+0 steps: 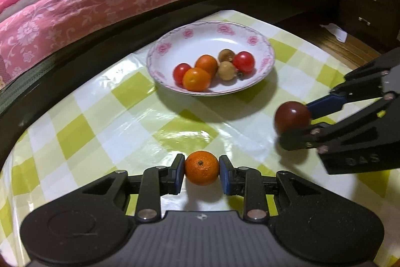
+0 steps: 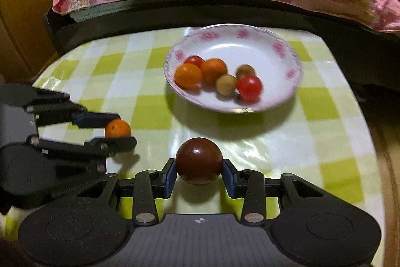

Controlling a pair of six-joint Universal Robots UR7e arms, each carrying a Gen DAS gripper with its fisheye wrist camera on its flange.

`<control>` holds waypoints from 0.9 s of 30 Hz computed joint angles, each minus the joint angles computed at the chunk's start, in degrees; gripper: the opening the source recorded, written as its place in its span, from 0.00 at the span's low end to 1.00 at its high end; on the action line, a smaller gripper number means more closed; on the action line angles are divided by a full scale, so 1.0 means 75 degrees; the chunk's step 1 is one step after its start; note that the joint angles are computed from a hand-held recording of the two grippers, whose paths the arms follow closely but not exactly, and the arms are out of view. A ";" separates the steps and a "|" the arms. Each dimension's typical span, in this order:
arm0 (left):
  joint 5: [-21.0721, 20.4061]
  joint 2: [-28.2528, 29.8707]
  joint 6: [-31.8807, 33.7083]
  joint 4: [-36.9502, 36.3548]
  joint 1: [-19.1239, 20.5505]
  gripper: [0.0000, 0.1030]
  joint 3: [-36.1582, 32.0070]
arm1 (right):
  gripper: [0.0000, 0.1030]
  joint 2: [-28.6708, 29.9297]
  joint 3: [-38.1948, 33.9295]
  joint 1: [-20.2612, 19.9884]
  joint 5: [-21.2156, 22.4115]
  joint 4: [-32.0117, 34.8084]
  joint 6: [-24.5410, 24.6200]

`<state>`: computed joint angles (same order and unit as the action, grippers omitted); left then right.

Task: Organize fruits
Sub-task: 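Grasp the tangerine with the left tool while the right tool grasps the dark red tomato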

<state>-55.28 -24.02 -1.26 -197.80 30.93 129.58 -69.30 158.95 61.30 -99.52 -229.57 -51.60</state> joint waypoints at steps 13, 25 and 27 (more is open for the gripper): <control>-0.0057 0.0264 0.0062 0.0281 -0.0182 0.37 -0.0090 | 0.34 0.0624 0.0333 -0.0484 0.0106 -0.1211 -0.0203; -0.0100 0.0246 0.0047 0.0240 -0.0151 0.37 -0.0077 | 0.34 0.0776 0.0292 -0.0603 0.0347 -0.1360 -0.0255; -0.0127 0.0215 0.0042 0.0259 -0.0143 0.37 -0.0074 | 0.34 0.0697 0.0323 -0.0662 0.0420 -0.1290 -0.0238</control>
<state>-56.23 -22.41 -0.95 -195.86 29.86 129.03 -64.08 161.37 56.34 -96.38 -239.25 -53.39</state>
